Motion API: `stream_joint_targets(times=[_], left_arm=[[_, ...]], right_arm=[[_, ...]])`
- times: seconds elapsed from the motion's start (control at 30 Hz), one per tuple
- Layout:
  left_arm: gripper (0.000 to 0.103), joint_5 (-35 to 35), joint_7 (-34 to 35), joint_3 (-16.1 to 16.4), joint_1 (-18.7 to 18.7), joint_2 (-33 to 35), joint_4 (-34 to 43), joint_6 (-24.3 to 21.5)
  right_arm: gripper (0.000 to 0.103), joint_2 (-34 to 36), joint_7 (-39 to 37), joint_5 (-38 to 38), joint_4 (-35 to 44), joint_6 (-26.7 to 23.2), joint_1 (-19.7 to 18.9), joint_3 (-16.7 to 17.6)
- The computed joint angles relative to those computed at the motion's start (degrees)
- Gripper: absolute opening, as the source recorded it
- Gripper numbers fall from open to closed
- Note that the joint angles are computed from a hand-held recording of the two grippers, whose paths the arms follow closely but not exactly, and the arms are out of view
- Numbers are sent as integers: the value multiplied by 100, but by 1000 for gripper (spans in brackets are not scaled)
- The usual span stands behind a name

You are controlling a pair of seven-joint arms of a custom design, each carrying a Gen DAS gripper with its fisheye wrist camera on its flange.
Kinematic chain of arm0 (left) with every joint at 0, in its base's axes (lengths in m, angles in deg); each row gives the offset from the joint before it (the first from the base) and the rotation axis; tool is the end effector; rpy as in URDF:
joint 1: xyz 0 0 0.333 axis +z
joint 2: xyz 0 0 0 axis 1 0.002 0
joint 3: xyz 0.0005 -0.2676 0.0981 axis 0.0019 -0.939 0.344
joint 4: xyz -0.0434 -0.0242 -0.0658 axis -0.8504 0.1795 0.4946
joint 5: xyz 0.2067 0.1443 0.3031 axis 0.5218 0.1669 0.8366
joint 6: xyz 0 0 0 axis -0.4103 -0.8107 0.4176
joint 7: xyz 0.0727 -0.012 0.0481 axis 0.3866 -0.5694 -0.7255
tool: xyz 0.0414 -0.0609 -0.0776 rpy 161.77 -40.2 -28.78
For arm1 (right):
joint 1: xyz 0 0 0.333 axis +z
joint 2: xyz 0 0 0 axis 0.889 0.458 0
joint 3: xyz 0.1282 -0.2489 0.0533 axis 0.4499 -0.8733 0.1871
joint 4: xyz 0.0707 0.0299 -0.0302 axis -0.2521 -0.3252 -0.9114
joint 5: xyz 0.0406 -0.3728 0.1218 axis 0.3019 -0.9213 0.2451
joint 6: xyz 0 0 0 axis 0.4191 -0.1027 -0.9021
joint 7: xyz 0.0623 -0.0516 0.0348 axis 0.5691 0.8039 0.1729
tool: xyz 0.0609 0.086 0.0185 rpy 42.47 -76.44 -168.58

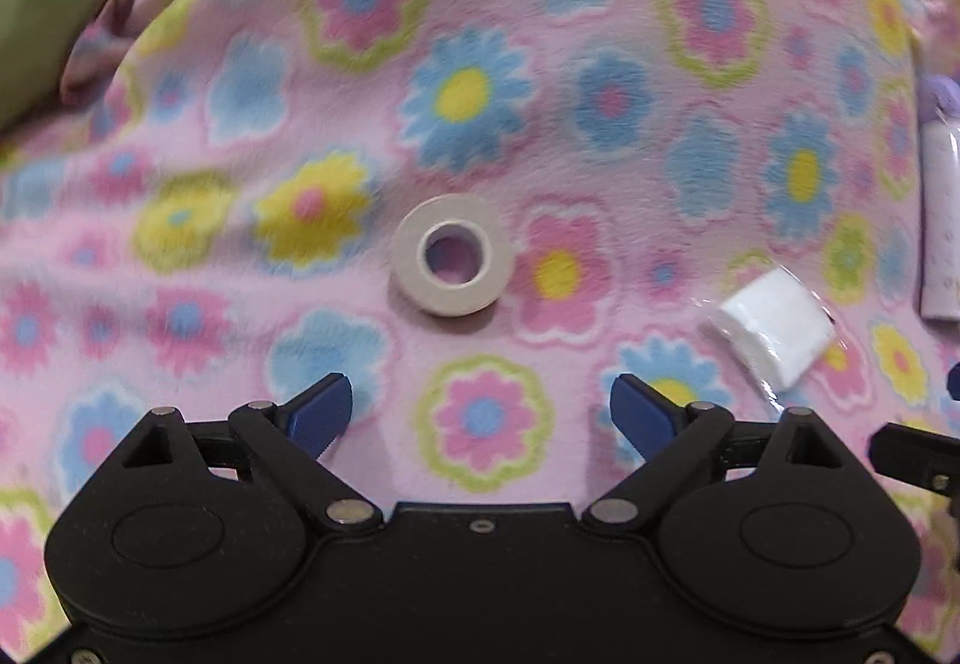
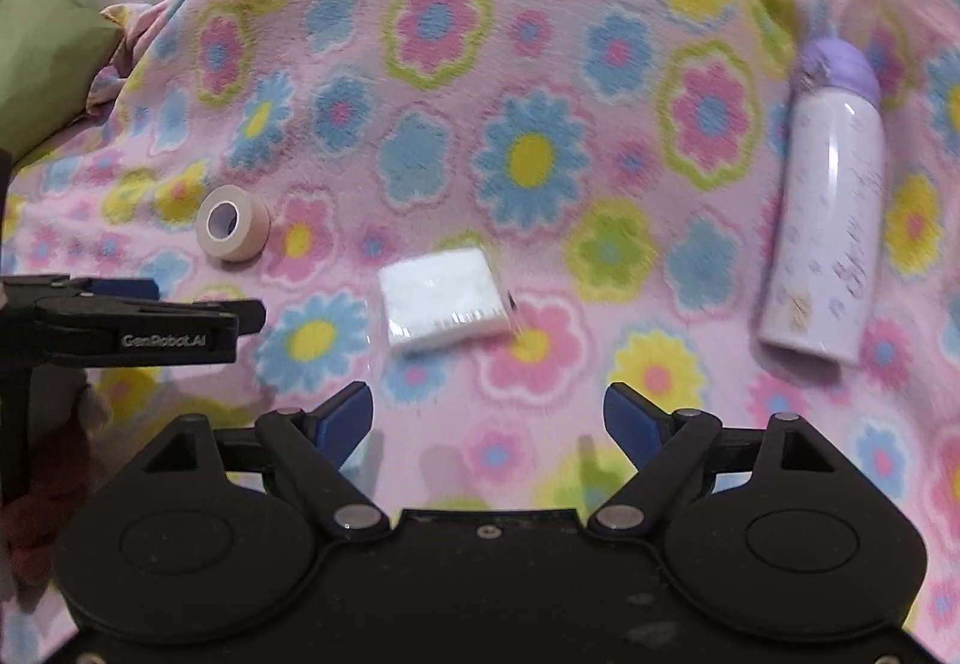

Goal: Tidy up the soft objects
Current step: 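Move the right gripper to the white wipes pack while the left approaches the beige tape roll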

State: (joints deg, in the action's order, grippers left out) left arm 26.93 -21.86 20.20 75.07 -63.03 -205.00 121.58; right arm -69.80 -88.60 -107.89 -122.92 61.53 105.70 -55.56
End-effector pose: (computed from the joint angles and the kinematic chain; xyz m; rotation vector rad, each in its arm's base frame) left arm 0.4475 -0.3221 0.3587 -1.3707 2.1236 -1.0605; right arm 0.3767 0.4627 0.3751 -1.5039 1.9008 -1.0295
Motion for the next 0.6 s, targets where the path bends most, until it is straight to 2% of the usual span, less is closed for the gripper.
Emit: stream_joint_targets(times=[0.07,0.1,0.2,0.47,0.57,0.6], left_arm=[[90,-100,11,17,18,7,-31,41],[90,113,-220,17,3,-10,-19,15],[90,276,-343,-50,-43,-92,-86,-228],[91,155,-382,-47,-23,-18,-52,-200],[91,188,-421,-48,-32,-36,-69,-217],[91,190,-420,-49,-33,-42,-78,-224]], right_arm=[[86,189,-61,-185,171,-44,-2,-54],[86,267,-79,-241,245,-9,-15,-94],[89,445,-86,-342,415,334,-106,-230],[90,946,-448,-102,978,718,-246,-562],[83,1056,-611,122,1101,810,-303,-625],[76,1034,-579,124,1061,869,-304,-650]])
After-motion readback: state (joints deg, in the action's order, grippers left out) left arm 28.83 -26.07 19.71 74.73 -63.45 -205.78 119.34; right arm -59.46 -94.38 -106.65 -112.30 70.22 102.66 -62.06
